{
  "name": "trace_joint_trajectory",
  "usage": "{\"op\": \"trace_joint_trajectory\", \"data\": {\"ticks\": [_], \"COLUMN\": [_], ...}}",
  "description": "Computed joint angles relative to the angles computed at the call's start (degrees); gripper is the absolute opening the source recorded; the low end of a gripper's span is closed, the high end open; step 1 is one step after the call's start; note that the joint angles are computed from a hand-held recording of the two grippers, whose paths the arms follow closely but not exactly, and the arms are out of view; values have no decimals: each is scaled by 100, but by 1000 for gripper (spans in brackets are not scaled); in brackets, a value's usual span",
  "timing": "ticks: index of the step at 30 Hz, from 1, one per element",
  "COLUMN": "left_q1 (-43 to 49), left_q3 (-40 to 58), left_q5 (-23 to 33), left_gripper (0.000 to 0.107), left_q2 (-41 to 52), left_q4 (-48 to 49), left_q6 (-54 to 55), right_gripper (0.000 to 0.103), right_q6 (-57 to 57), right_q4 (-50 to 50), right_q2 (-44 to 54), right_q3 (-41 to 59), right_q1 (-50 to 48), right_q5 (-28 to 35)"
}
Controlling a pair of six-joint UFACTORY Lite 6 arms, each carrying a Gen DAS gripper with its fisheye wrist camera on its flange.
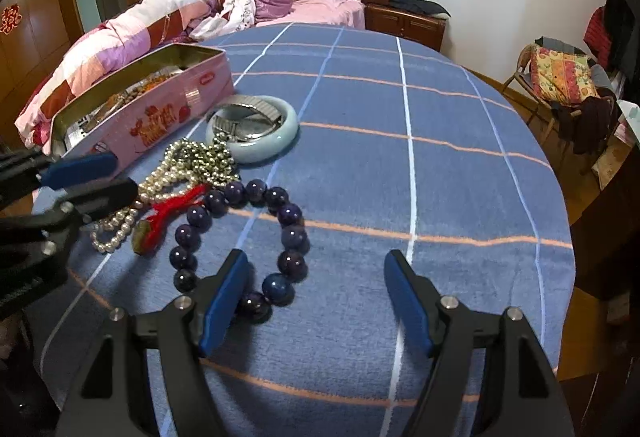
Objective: Organize jewelry
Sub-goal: 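Grasp the pearl necklace with the left tool while the right tool reaches the purple bead bracelet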
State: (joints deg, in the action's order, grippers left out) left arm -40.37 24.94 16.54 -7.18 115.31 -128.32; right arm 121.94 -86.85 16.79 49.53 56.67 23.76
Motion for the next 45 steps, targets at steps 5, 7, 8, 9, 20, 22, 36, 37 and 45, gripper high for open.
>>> {"op": "trace_joint_trajectory", "data": {"ticks": [5,7,8,9,20,22,36,37,45], "left_q1": [186,320,402,476,474,459,384,387,447], "left_q3": [107,176,180,191,119,23,-411,-408,-439], "left_q5": [-284,-427,-496,-551,-656,-611,-550,-553,-626], "left_gripper": [30,29,29,28,12,12,12,12,12], "left_q2": [338,493,521,544,422,255,-1289,-1314,-1425], "left_q4": [810,1220,1639,2010,3226,3351,798,781,721], "left_q6": [-760,-1166,-1565,-1925,-3016,-3150,-632,-612,-531], "right_gripper": [68,65,63,61,16,16,16,16,83], "right_q6": [43,48,26,23,-60,56,375,380,1311], "right_q4": [-85,-106,-84,-84,-105,-162,-363,-387,-1139], "right_q2": [-41,-41,-15,-13,-41,-117,-583,-568,-726], "right_q3": [-76,-89,-51,-48,-38,-143,-459,-456,-637], "right_q1": [5,15,22,28,70,-3,-163,-203,-170], "right_q5": [50,86,93,102,97,105,126,85,83]}}
